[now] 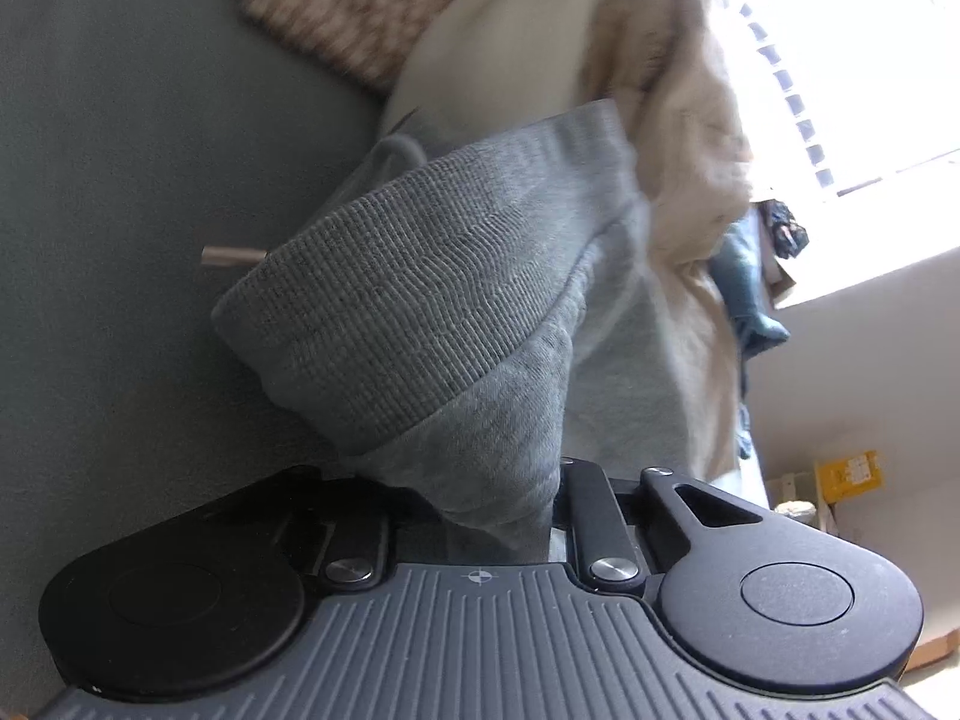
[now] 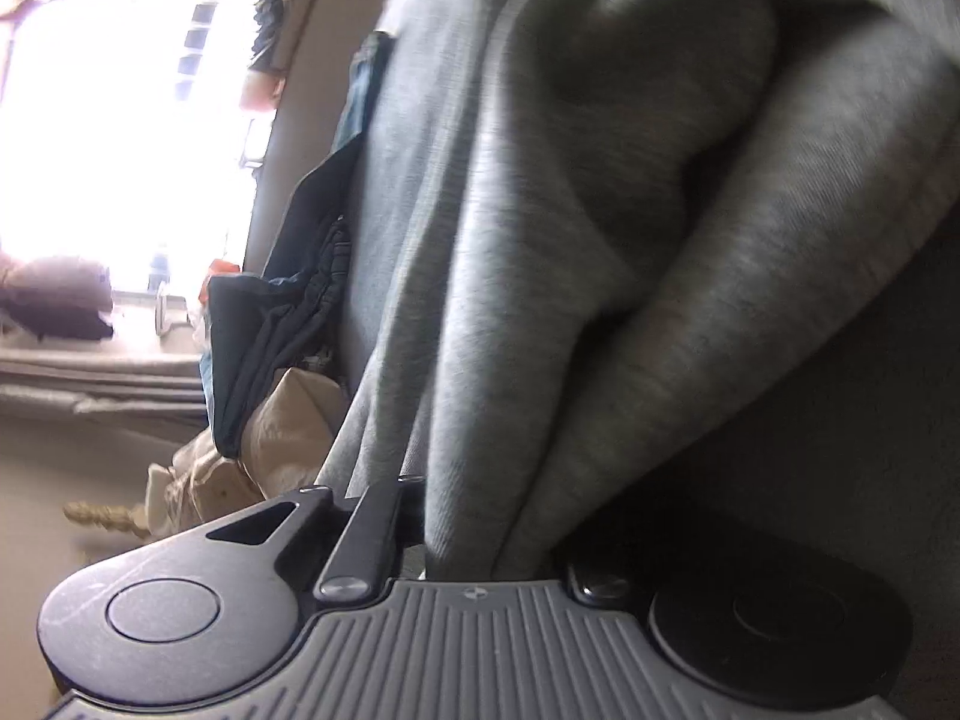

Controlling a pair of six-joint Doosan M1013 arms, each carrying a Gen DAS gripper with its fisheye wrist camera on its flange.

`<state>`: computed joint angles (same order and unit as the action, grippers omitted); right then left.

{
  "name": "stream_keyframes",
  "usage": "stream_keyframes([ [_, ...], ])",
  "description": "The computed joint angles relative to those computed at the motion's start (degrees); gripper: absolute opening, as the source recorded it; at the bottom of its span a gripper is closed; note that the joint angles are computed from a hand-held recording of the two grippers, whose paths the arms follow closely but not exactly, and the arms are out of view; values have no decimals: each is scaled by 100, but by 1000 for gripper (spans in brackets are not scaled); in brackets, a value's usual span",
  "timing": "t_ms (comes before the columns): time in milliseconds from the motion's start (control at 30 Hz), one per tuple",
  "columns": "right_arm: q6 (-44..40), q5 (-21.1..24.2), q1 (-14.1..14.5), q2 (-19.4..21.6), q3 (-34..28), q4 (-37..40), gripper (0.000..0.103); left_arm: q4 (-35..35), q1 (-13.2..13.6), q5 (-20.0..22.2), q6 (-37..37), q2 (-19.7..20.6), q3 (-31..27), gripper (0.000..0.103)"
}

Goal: Fold clothes

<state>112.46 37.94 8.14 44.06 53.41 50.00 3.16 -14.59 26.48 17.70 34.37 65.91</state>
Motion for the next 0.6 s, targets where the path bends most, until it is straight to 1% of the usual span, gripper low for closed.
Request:
stream_keyframes([
  [67, -189, -17, -11, -47, 22, 65, 9, -171, 8, -55, 220, -73, 28, 15],
  [133, -384, -24, -23, -131, 99, 178, 9, -640, 37, -31, 673, -157, 80, 14],
  [233, -621, 89, -52, -291, 251, 299, 9, -1016, 54, 147, 1227, -333, 203, 14],
  [300, -733, 214, -62, -401, 352, 358, 9, -1083, 51, 270, 1425, -461, 318, 14],
  [433, -927, 519, -74, -663, 699, 535, 9, -927, -56, 559, 1400, -930, 842, 13],
  [467, -979, 614, -85, -725, 796, 574, 9, -944, -67, 600, 1346, -1094, 1066, 13],
  [600, -1012, 1157, -108, -790, 902, 506, 9, -1045, -106, 945, 1417, -1339, 1405, 14],
])
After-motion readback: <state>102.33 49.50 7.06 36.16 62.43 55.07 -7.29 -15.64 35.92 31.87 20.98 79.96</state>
